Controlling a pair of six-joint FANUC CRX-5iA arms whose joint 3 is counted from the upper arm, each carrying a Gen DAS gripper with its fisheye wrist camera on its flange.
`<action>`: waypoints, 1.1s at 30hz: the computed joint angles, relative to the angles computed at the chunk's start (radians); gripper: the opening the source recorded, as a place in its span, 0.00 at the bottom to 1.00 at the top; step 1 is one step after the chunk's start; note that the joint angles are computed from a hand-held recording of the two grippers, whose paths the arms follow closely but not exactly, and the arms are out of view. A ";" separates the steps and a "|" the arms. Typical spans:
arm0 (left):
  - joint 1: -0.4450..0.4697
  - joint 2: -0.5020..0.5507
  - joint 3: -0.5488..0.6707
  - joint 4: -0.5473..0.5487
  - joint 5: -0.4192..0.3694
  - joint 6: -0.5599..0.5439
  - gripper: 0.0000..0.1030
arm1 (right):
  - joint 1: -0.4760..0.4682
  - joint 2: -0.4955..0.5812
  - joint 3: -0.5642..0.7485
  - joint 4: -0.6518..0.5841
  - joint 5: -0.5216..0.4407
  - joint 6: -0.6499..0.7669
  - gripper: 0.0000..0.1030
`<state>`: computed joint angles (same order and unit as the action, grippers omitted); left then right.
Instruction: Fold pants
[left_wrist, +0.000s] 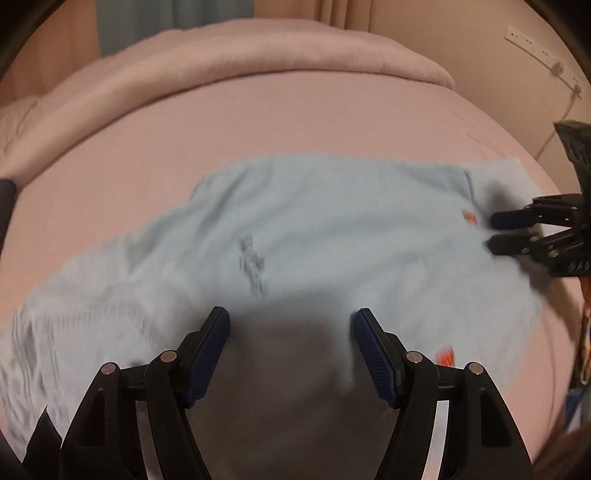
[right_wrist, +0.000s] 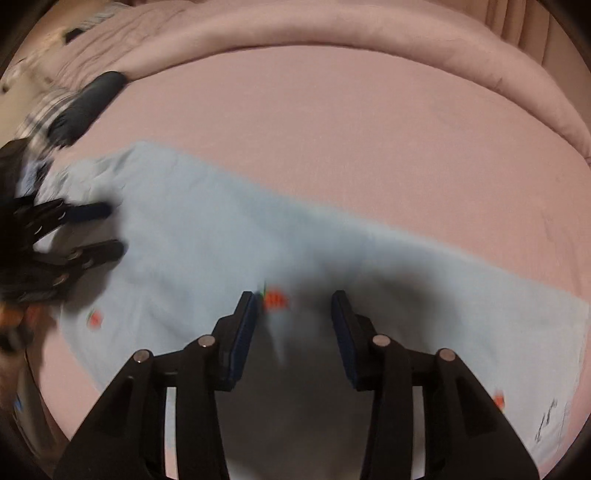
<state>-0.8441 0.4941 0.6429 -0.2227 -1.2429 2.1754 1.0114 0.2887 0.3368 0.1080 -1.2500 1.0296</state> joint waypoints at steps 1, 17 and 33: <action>-0.003 -0.018 -0.022 0.009 -0.001 -0.003 0.68 | 0.002 -0.027 -0.028 -0.006 0.002 -0.007 0.44; -0.010 0.131 0.143 0.299 0.235 0.046 0.73 | -0.080 -0.766 -0.815 0.190 0.387 -1.101 0.61; 0.008 0.339 0.439 0.474 0.094 0.004 0.74 | -0.124 -0.779 -0.930 0.278 0.553 -1.257 0.05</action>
<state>-0.8363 0.8330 1.0821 0.2512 -1.1493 2.1796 0.8871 -0.4902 -0.5929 0.3861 -0.6969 -0.2272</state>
